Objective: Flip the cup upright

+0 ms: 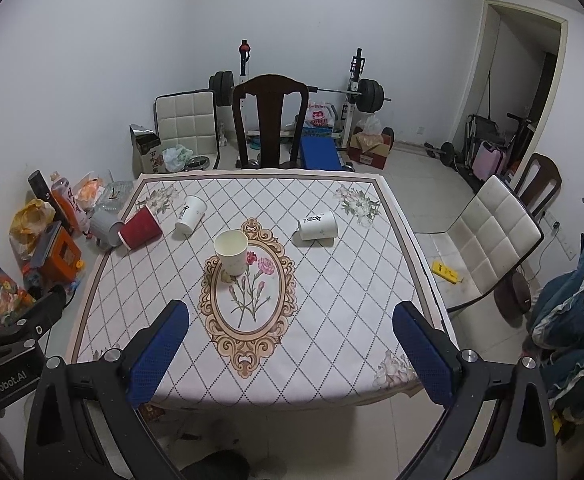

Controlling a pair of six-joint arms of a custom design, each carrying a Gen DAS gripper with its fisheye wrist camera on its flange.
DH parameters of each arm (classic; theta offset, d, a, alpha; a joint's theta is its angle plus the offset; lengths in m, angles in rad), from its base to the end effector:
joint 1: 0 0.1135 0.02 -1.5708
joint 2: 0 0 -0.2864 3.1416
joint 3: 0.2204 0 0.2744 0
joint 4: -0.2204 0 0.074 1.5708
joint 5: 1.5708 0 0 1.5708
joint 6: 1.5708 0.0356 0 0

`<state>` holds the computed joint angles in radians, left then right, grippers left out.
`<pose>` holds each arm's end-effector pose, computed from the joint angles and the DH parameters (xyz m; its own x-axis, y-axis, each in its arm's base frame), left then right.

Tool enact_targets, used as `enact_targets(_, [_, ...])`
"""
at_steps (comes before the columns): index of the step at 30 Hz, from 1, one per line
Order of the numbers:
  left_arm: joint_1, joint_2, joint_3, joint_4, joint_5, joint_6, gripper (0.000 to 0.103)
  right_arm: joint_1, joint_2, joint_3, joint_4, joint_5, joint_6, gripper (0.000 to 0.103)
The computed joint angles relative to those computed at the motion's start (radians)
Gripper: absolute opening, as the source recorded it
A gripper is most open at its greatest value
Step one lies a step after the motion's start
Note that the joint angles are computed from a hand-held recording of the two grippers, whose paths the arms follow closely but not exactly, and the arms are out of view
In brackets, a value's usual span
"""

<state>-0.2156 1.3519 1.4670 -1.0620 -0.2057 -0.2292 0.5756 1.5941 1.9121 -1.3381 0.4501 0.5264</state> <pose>0.2756 -0.0529 0.3951 -0.7932 -0.0540 -0.6066 -0.0897 0.9956 0.0287 0.2750 0.1600 0.4501 -0.7684 0.0407 -0.6387 0.1005 0.9933 -0.0576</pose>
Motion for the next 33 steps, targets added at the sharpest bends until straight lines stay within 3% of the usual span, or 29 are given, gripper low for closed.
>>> enact_targets(33, [0.017, -0.005, -0.008, -0.008, 0.005, 0.014, 0.103, 0.001, 0.006, -0.021, 0.008, -0.026, -0.008, 0.103])
